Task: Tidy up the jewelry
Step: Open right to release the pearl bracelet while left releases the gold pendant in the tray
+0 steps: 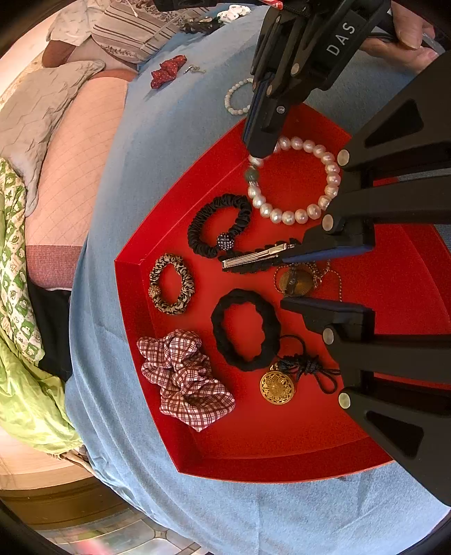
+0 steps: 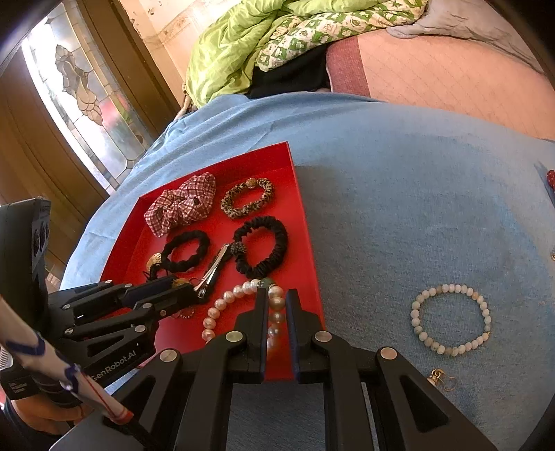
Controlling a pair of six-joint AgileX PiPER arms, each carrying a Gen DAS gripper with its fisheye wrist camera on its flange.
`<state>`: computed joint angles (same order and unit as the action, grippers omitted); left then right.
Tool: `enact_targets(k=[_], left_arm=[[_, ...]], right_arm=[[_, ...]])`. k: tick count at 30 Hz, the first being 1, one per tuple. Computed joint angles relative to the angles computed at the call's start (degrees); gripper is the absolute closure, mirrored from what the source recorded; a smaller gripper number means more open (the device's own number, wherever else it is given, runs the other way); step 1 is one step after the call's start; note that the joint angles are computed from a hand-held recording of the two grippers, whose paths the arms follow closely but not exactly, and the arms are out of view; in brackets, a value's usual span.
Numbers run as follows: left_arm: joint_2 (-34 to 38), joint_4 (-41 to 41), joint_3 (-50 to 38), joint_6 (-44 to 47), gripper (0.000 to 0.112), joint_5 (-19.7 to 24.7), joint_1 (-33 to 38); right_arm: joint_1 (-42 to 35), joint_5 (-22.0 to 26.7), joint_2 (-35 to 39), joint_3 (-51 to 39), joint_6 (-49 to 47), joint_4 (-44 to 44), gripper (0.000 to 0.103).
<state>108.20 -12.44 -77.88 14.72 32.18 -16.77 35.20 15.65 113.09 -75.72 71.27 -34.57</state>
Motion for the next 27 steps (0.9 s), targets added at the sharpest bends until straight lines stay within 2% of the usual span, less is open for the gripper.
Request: enact_targets(k=[5, 9, 17, 19, 27], left_arm=[[0.0, 0.1, -0.1, 0.0, 0.091, 0.1, 0.0], [-0.6, 0.4, 0.6, -0.4, 0.081, -0.1, -0.2], [-0.8, 0.5, 0.7, -0.7, 0.079, -0.4, -0.3], [-1.0, 0.5, 0.8, -0.7, 0.075, -0.6, -0.2], [-1.4, 2.0, 0.8, -1.5, 0.073, -1.1, -0.2]], right_arm=[[0.0, -0.1, -0.1, 0.1, -0.2, 0.3, 0.091], [0.0, 0.0, 0.0, 0.0, 0.0, 0.2, 0.091], [0.2, -0.2, -0.4, 0.3, 0.8, -0.1, 0.090], [0.2, -0.6, -0.7, 0.7, 1.5, -0.7, 0.090], [-0.2, -1.9, -3.1, 3.1, 6.9, -5.5, 0.088]])
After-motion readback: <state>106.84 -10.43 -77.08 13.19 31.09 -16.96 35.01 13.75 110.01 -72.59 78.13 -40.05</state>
